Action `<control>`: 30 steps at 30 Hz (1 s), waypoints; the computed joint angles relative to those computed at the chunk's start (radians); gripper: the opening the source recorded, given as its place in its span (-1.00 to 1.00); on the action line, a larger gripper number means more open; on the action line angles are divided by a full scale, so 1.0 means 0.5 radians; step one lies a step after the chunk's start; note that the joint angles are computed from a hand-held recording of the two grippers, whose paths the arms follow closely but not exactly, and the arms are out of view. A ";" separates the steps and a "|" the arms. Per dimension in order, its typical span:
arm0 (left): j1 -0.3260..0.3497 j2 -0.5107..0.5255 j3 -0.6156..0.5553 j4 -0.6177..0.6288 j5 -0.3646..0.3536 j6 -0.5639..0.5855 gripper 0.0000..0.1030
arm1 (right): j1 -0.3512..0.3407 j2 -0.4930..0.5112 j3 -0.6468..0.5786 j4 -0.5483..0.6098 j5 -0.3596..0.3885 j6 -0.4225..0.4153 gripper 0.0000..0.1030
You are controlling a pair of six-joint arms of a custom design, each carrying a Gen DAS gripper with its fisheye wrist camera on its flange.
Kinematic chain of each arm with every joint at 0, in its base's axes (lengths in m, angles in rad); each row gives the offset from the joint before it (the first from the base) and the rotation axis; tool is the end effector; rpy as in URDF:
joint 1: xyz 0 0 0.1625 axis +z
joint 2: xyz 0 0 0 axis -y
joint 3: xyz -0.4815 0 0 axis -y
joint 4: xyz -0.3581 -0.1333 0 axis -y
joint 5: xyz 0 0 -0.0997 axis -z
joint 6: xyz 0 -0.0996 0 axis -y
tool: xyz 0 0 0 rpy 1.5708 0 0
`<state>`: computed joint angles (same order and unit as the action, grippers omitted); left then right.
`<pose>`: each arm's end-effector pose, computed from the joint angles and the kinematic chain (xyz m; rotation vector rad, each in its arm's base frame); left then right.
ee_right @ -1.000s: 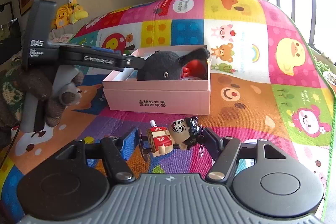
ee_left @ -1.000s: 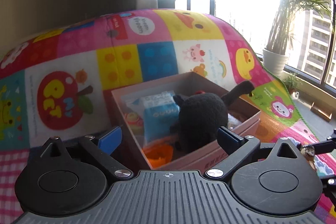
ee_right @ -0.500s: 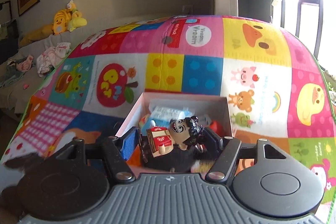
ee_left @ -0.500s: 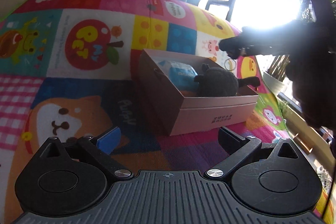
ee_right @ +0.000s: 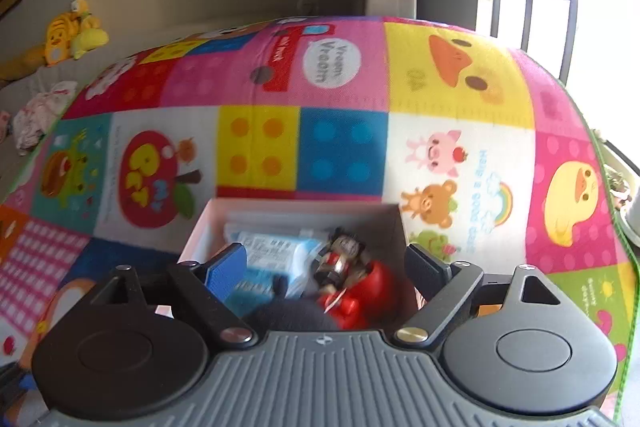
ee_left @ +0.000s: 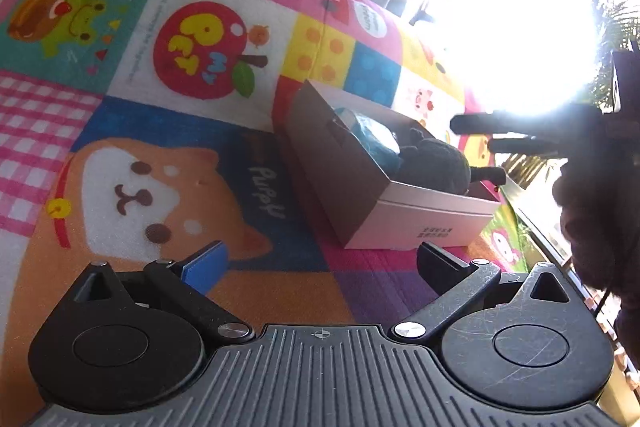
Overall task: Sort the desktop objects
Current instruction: 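Lower the boy figurine into the pink box and open the right gripper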
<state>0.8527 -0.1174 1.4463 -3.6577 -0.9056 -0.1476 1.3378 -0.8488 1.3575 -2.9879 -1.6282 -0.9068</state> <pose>-0.3075 -0.6479 -0.1171 0.3814 2.5490 -1.2931 -0.0538 -0.7793 0.3669 0.7728 -2.3095 0.9633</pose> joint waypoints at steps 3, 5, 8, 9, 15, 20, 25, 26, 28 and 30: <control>-0.012 0.007 -0.011 0.036 0.021 0.014 1.00 | -0.023 -0.008 0.103 -0.052 -0.058 -0.098 0.69; -0.027 0.012 -0.014 0.039 0.063 0.029 1.00 | -0.034 0.042 0.061 -0.041 -0.072 -0.079 0.69; -0.038 0.007 -0.008 0.050 0.096 0.010 1.00 | -0.039 0.076 -0.079 0.312 0.006 0.168 0.48; -0.041 0.005 -0.005 0.056 0.105 0.005 1.00 | -0.036 0.085 -0.120 0.433 0.047 0.255 0.45; -0.046 0.004 -0.008 0.084 0.115 0.006 1.00 | -0.058 0.088 -0.219 0.742 0.390 0.379 0.45; -0.036 0.007 -0.013 0.082 0.107 -0.010 1.00 | -0.050 0.110 -0.218 0.388 0.204 0.228 0.45; -0.034 0.011 -0.025 0.087 0.111 -0.017 1.00 | -0.097 0.061 -0.236 0.250 0.204 0.277 0.45; -0.034 0.012 -0.029 0.092 0.114 -0.018 1.00 | -0.106 0.037 -0.209 0.236 0.226 0.273 0.45; -0.035 0.015 -0.037 0.101 0.118 -0.016 1.00 | -0.125 -0.029 -0.126 0.254 0.321 0.230 0.45; -0.038 0.019 -0.052 0.122 0.121 -0.011 1.00 | -0.118 -0.084 -0.018 0.234 0.378 0.126 0.46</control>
